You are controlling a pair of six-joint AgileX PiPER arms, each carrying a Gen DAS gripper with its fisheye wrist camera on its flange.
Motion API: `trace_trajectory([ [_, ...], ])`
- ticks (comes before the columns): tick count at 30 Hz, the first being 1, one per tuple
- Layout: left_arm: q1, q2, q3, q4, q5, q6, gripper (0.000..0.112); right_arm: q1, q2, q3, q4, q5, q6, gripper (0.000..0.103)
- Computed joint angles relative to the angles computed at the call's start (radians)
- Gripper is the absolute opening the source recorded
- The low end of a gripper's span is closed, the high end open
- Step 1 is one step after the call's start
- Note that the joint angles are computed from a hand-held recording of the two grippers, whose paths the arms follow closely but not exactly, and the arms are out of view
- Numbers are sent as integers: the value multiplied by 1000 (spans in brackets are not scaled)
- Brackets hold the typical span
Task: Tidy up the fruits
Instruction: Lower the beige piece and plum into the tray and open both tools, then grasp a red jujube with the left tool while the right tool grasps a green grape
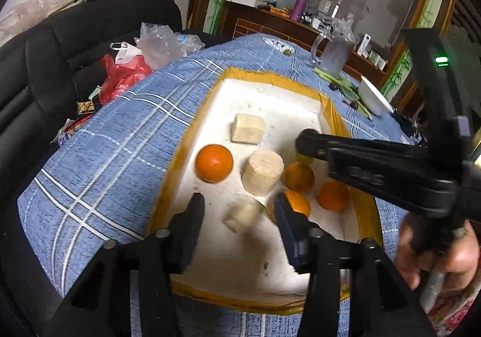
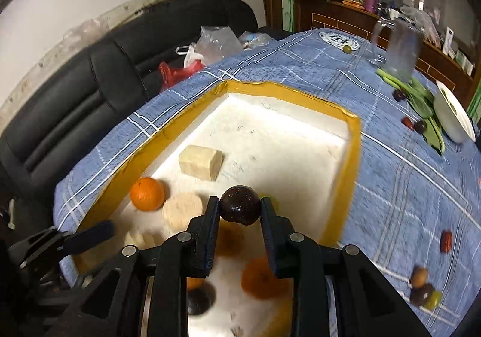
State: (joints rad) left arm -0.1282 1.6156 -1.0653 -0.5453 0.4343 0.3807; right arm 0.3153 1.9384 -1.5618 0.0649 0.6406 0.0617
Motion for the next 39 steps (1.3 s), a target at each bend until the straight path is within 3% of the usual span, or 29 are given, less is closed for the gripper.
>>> trace_trajectory([
  [3, 23, -14, 3, -28, 16, 34, 58, 25, 42, -54, -78, 22, 54, 31],
  [6, 27, -25, 10, -19, 7, 22, 61, 29, 18, -24, -91, 1, 62, 32],
  [9, 21, -21, 5, -11, 16, 3, 62, 19, -25, 26, -91, -34, 70, 46],
  [11, 15, -23, 5, -11, 22, 3, 63, 13, -75, 86, -106, -68, 88, 48],
  [15, -39, -62, 24, 109, -9, -105, 66, -24, -187, 204, -84, -113, 74, 48],
  [19, -95, -112, 45, 241, -41, -223, 74, -92, -325, 359, -25, -161, 26, 55],
  [23, -146, -152, 61, 303, -47, -272, 74, -200, -471, 513, 35, -187, -60, 55],
  [28, -221, -154, 48, 334, -35, -314, 75, -432, -609, 643, 142, -159, -230, 55],
  [34, -362, -116, 6, 405, -6, -390, 75, -681, -647, 718, 365, -123, -495, 55],
  [39, -452, -81, -35, 420, 22, -404, 75, -725, -592, 735, 510, -133, -652, 55],
])
